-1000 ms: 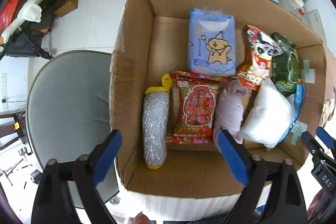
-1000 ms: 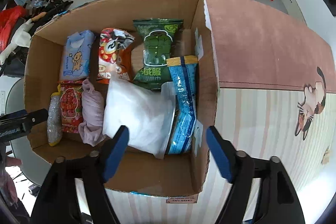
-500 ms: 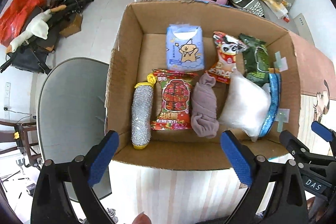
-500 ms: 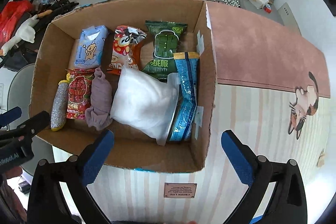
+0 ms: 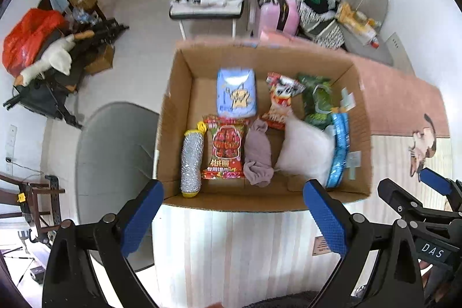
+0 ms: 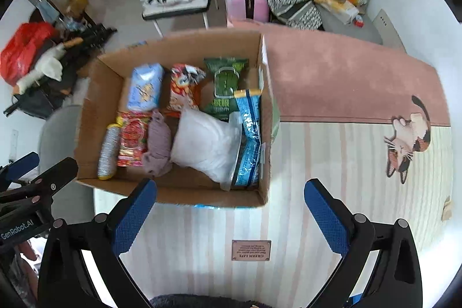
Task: Organize soft objects
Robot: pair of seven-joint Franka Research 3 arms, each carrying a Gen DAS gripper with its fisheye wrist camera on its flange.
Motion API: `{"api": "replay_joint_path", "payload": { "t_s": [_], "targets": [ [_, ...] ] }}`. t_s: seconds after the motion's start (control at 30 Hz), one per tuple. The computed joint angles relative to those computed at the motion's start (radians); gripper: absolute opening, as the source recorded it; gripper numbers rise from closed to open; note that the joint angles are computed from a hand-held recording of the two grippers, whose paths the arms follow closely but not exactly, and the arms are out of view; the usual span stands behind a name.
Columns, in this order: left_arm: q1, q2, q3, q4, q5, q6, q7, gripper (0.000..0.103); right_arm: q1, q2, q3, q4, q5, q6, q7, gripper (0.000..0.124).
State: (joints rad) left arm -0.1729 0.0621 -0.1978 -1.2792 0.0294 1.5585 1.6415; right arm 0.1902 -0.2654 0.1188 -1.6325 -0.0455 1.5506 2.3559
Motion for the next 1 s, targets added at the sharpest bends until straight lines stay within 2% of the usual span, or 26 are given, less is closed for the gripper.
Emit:
{"api": "replay_joint_path", "payload": {
  "t_s": [0.27, 0.57, 0.8, 1.0],
  "targets": [
    [0.000, -0.081, 0.004, 0.077, -0.030, -0.010, -0.014, 0.099, 0.008, -0.019, 0.062, 0.195, -0.129, -0.107, 0.009, 0.103],
    [0.003, -0.088, 0.008, 0.237, -0.042, -0.053, -0.047, 0.099, 0.067, 0.087, 0.154, 0.551, -0.328, -0.289, 0.012, 0.103],
    [0.003, -0.117, 0.008, 0.260, -0.036, -0.061, -0.045, 0.099, 0.183, 0.209, 0.201, 0.834, -0.515, -0.445, -0.004, 0.103],
    [0.001, -0.148, 0.010, 0.241, -0.027, -0.043, -0.048, 0.099, 0.309, 0.299, 0.194, 1.022, -0.654, -0.549, -0.028, 0.103]
  ]
}}
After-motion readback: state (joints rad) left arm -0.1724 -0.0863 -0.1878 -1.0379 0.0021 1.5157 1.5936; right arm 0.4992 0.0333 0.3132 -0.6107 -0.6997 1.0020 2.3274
